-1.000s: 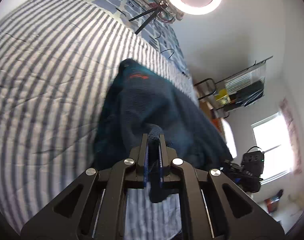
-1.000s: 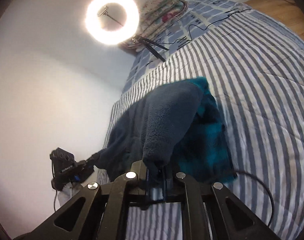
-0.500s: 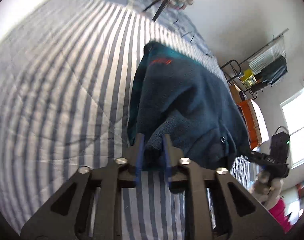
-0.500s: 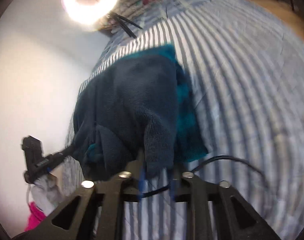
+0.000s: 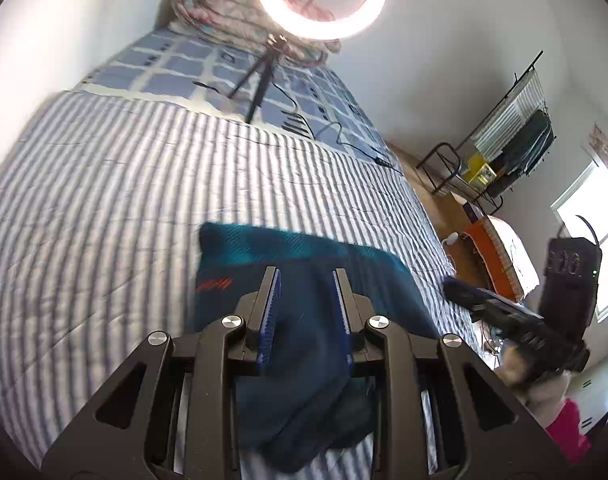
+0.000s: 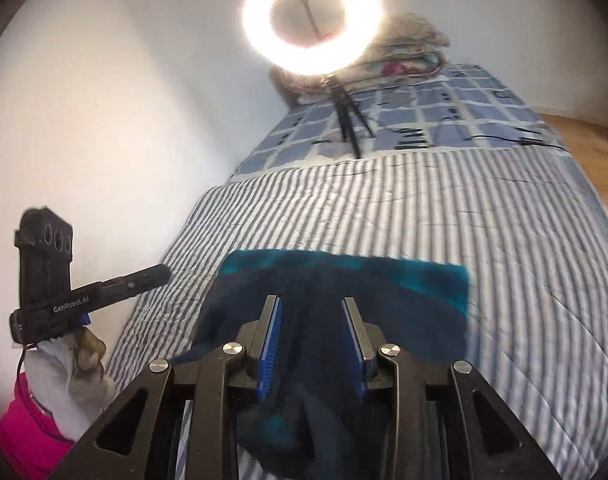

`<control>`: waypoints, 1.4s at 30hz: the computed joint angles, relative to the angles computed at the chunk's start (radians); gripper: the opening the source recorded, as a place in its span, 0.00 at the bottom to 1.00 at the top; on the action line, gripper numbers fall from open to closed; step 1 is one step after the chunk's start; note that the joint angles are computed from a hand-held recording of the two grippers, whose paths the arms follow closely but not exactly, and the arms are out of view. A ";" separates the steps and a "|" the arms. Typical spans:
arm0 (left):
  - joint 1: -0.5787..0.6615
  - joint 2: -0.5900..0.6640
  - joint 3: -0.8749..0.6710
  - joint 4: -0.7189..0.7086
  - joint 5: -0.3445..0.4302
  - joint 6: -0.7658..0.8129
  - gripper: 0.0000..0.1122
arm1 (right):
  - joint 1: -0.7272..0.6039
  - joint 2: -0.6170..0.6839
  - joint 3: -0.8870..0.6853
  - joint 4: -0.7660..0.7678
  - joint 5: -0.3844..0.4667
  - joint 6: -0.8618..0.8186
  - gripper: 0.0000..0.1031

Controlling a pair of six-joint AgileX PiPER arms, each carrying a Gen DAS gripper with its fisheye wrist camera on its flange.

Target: Fold large clothes

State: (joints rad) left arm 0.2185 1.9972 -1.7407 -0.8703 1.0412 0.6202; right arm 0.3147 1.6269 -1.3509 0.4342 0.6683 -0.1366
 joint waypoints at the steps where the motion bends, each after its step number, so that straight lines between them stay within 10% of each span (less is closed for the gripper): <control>1: -0.019 0.038 -0.051 0.012 0.013 -0.029 0.22 | 0.007 0.062 -0.055 0.003 0.009 0.014 0.30; 7: -0.105 0.232 -0.222 0.193 0.034 -0.188 0.22 | 0.003 0.240 -0.133 0.072 0.021 0.000 0.28; 11: -0.067 0.200 0.031 0.049 -0.067 0.030 0.18 | 0.021 0.239 0.049 0.093 -0.051 -0.122 0.22; 23: 0.080 -0.126 0.359 -0.114 -0.027 0.294 0.16 | -0.108 -0.165 0.340 0.199 0.002 -0.249 0.24; 29: 0.098 -0.145 0.484 -0.102 -0.043 0.349 0.16 | -0.342 -0.290 0.555 0.349 0.033 -0.277 0.65; 32: 0.103 -0.111 0.476 -0.145 -0.015 0.304 0.16 | -0.399 -0.227 0.581 0.466 0.074 -0.378 0.55; 34: 0.103 -0.109 0.475 -0.148 -0.019 0.301 0.16 | -0.415 -0.181 0.569 0.527 0.122 -0.439 0.15; 42: 0.084 -0.068 0.526 -0.153 -0.097 0.368 0.11 | -0.327 -0.187 0.479 0.243 0.048 -0.257 0.06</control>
